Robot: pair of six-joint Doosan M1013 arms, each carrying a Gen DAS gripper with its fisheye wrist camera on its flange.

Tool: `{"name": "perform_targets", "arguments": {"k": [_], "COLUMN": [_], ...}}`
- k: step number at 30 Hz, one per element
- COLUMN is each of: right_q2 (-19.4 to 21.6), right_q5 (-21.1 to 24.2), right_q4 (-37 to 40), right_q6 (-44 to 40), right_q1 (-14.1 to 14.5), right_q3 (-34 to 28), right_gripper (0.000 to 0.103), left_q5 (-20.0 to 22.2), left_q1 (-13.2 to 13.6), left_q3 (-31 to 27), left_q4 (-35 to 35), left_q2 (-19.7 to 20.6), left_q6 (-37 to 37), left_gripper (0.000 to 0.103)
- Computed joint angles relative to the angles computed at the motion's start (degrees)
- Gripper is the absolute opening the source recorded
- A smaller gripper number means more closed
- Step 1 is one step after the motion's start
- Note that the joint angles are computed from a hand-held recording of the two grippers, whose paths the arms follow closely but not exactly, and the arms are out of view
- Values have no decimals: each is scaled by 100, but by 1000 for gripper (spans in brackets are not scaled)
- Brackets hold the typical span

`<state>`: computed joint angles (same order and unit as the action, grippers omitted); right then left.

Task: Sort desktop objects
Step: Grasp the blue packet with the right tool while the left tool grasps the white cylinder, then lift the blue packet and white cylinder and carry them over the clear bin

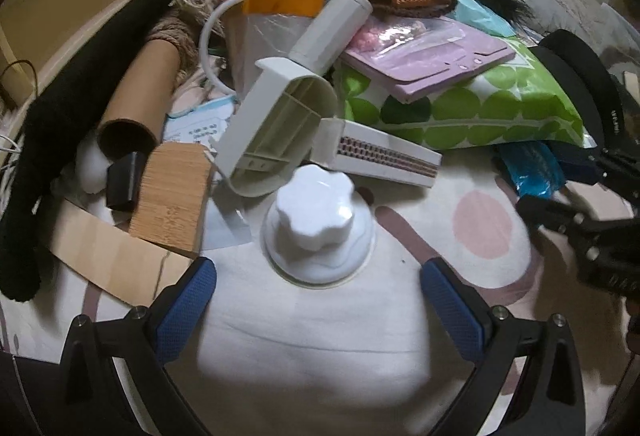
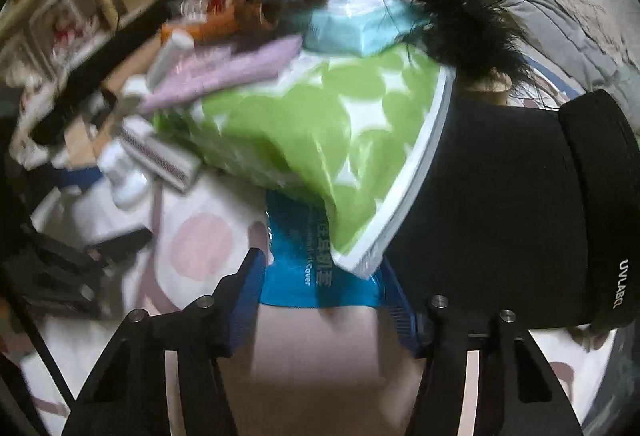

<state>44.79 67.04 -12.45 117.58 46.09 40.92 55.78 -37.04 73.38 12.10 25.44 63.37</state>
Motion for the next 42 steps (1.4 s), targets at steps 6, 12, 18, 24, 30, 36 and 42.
{"name": "perform_targets", "arguments": {"k": [6, 12, 18, 24, 30, 36, 42], "right_q2": [-223, -579, -939, -1227, -1408, -1446, -1573], "right_q5": [-175, -457, -848, -1128, -1311, -1387, -1593], "right_q4": [164, 372, 609, 942, 1128, 1274, 1591], "right_q6": [-78, -245, -591, -791, -998, -1104, -1258], "right_q1": [-8, 5, 6, -24, -65, -76, -86], "right_q3": [389, 997, 1624, 2088, 2394, 2493, 2737], "right_gripper": [58, 58, 58, 58, 58, 59, 59], "left_q5": [-46, -119, -95, -25, -75, -283, -375], "left_q1": [118, 189, 168, 219, 189, 221, 173], "left_q3": [-2, 23, 73, 96, 247, 585, 901], "left_q4": [-480, -643, -372, -228, -376, -829, -1279], "left_q2": [-41, -84, -134, -189, -324, -586, -852], "left_q6": [-185, -458, -764, -837, -38, 643, 1432], "left_gripper": [103, 103, 92, 66, 56, 56, 56]}}
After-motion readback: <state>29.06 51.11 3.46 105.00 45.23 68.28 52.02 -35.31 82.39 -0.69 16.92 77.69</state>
